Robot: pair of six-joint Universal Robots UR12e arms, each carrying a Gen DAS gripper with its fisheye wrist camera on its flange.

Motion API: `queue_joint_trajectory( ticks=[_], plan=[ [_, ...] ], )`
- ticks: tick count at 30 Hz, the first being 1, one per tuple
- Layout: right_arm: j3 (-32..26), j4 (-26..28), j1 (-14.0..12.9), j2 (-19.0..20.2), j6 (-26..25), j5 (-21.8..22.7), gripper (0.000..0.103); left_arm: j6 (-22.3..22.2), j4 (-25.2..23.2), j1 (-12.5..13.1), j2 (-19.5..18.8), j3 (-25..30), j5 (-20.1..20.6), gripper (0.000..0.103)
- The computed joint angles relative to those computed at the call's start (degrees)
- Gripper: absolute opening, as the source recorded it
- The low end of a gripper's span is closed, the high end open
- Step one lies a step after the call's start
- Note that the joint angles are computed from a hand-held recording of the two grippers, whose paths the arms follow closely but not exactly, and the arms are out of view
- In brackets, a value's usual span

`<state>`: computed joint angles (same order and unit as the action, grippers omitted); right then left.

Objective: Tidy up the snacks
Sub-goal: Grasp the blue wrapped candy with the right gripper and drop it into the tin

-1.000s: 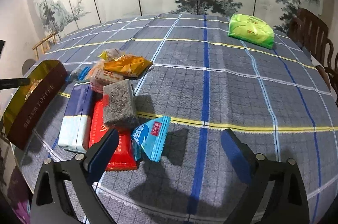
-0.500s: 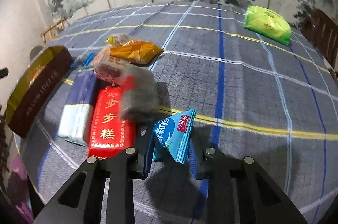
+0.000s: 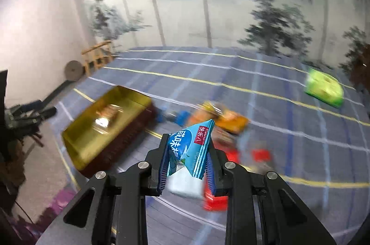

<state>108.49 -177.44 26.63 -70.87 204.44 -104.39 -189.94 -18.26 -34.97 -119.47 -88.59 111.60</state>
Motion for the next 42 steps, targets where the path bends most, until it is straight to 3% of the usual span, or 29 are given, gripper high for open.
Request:
queue_joint_trajectory(
  ticks=[7, 12, 19, 25, 27, 29, 35, 39, 42],
  plan=[
    [-9.7, 3.0, 1.0, 5.9, -3.5, 4.8, 0.029, -0.2, -1.5, 0.9, 0.9, -0.8, -0.3, 0.085],
    [-15.7, 6.4, 0.9, 9.6, -2.9, 8.2, 0.029, -0.3, -3.0, 1.8, 1.3, -1.1, -2.5, 0.088],
    [-23.2, 13.7, 0.5, 14.1, -0.5, 10.6, 0.029, 0.4, -5.0, 2.8, 1.5, -1.2, -5.9, 0.1],
    [-28.6, 19.1, 0.1, 17.7, 0.9, 12.5, 0.029, -1.4, -6.6, 4.8, 2.1, -2.0, -15.2, 0.101],
    [-30.1, 20.9, 0.1, 18.7, 1.0, 12.7, 0.029, -2.1, -6.1, 5.2, 2.2, -2.6, -17.4, 0.102],
    [-32.0, 23.3, 0.2, 19.8, 1.0, 12.8, 0.029, -2.0, -2.9, 5.1, 2.4, -3.8, -17.8, 0.102],
    [-36.6, 27.9, 0.3, 22.4, 1.2, 13.0, 0.03, 0.4, 0.4, 5.2, 2.6, -5.7, -18.3, 0.102],
    [-39.2, 30.9, 0.3, 23.9, 1.4, 13.1, 0.03, -0.9, 1.5, 6.2, 2.8, -6.8, -21.1, 0.101],
    [-41.4, 33.3, 0.2, 25.2, 2.6, 13.8, 0.03, -0.5, 0.7, 6.2, 3.0, -6.9, -20.1, 0.101]
  ],
)
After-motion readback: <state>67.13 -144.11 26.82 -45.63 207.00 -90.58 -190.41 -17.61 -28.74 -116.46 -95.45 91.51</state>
